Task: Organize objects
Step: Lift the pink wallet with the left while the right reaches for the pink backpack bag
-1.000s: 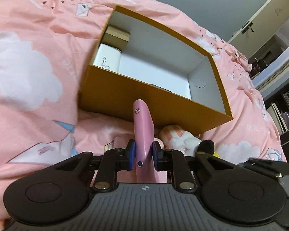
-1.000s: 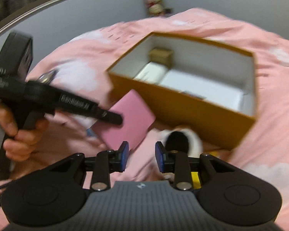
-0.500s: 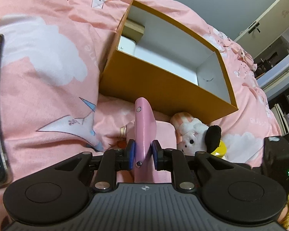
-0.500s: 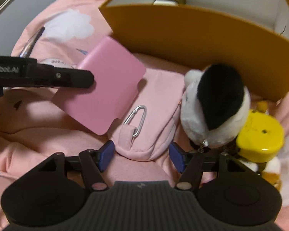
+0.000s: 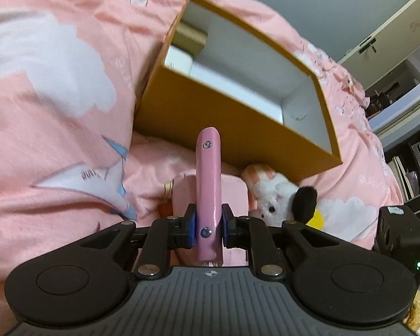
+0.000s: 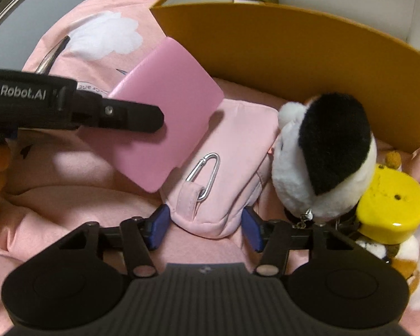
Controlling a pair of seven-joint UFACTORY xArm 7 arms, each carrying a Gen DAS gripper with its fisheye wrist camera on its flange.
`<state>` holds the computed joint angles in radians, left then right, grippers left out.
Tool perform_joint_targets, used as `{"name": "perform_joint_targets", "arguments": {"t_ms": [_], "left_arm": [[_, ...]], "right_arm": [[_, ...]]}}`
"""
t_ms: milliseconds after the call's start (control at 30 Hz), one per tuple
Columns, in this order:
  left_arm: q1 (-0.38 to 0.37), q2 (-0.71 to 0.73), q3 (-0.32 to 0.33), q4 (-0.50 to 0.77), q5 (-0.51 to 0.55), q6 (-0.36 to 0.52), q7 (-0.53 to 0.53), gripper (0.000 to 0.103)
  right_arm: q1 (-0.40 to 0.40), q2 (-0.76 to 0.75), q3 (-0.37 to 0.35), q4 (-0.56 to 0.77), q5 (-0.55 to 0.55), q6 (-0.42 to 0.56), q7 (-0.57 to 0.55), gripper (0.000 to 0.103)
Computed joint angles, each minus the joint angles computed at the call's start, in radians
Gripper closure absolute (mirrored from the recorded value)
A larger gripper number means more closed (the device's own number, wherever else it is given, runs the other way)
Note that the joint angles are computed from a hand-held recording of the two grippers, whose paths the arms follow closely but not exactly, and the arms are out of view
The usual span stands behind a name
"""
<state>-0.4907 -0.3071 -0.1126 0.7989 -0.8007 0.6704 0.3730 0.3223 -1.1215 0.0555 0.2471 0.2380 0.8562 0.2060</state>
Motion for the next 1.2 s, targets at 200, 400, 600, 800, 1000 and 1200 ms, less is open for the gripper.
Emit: {"name": "perform_joint_targets", "arguments": {"t_ms": [200, 400, 600, 800, 1000, 1200], "left_arm": [[-0.005, -0.04, 0.011, -0.021, -0.012, -0.051, 0.021, 0.084], [-0.021, -0.069, 0.017, -0.037, -0.017, -0.099, 0.032, 0.084], [-0.025, -0.073, 0.018, -0.044, 0.031, -0.117, 0.003, 0.084], [-0.022, -0.063, 0.009, -0.054, 0.086, -0.153, -0.037, 0.084], [-0.035, -0.043, 0.026, -0.047, 0.082, -0.146, -0.036, 0.084], [-0.032, -0.003, 0.021, -0.019, 0.069, -0.117, -0.031, 0.084]], "right_arm": [[-0.004, -0.049, 0.055, 0.035, -0.046, 0.017, 0.028, 0.051], [-0.004, -0.088, 0.082, 0.08, -0.084, 0.025, 0.047, 0.053], [-0.012, -0.171, 0.019, 0.111, -0.057, 0.078, 0.06, 0.053], [-0.068, -0.074, 0.003, 0.096, -0.027, -0.027, 0.092, 0.053], [-0.066, -0.016, -0.05, 0.093, 0.024, -0.071, 0.101, 0.053], [-0.096, -0.03, -0.076, 0.061, 0.069, -0.138, 0.141, 0.052]]}}
